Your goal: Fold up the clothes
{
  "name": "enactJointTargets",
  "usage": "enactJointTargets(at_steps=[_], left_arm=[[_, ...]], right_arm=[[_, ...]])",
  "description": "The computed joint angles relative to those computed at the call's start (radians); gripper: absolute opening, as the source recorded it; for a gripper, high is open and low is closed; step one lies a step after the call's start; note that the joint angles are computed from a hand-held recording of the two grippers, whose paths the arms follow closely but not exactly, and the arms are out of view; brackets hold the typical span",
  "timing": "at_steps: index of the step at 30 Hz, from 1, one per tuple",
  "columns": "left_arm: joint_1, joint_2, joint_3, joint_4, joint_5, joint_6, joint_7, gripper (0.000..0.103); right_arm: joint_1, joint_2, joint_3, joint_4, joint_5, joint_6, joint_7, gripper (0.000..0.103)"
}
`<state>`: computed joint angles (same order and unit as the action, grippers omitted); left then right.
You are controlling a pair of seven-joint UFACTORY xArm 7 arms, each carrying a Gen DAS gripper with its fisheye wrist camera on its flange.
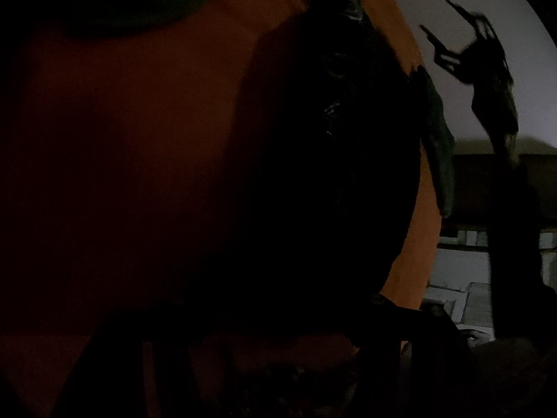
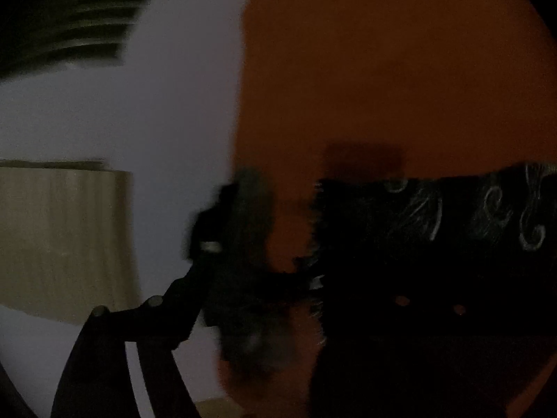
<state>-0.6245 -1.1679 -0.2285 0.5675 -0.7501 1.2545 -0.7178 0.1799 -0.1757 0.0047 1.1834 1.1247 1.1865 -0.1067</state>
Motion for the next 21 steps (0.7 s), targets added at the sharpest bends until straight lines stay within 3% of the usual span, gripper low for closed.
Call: enactJointTargets(at_steps=[2,4,8,12,14,17,18,20,21], left_arm=[[0.001,0.004,0.008,0.001,-0.005,-0.005,0.001,0.058],[0.002,0.018,0.017,0.001,-0.01,-0.009,0.01,0.058],[-0.005,0.058,0.047,0.014,-0.005,0.015,0.044,0.058],[-0.002,0.136,0.043,0.06,-0.006,0.041,0.091,0.059],[-0.002,0.185,0.025,0.084,-0.011,0.032,0.11,0.067],[-0.006,0.23,0.003,0.098,-0.017,0.008,0.133,0.065],[-0.011,0.236,-0.003,0.102,-0.025,-0.011,0.142,0.065],[-0.023,0.247,-0.014,0.11,-0.042,-0.052,0.16,0.046],[-0.033,0.243,-0.009,0.107,-0.066,-0.079,0.167,0.045]], right_arm=[[-0.037,-0.091,-0.02,-0.064,-0.025,0.064,-0.068,0.077],[-0.047,-0.21,-0.056,-0.144,-0.163,0.1,-0.096,0.077],[-0.097,-0.536,-0.122,-0.44,-0.357,0.159,-0.136,0.077],[-0.156,-0.875,-0.226,-0.739,-0.411,0.361,-0.038,0.077],[-0.214,-1.068,-0.273,-0.857,-0.423,0.485,0.03,0.077],[-0.258,-1.323,-0.257,-0.957,-0.4,0.612,0.096,0.077],[-0.234,-1.362,-0.252,-0.963,-0.399,0.623,0.111,0.077],[-0.178,-1.455,-0.117,-0.932,-0.399,0.627,0.063,0.077],[-0.132,-1.495,-0.028,-0.9,-0.419,0.61,0.026,0.077]])
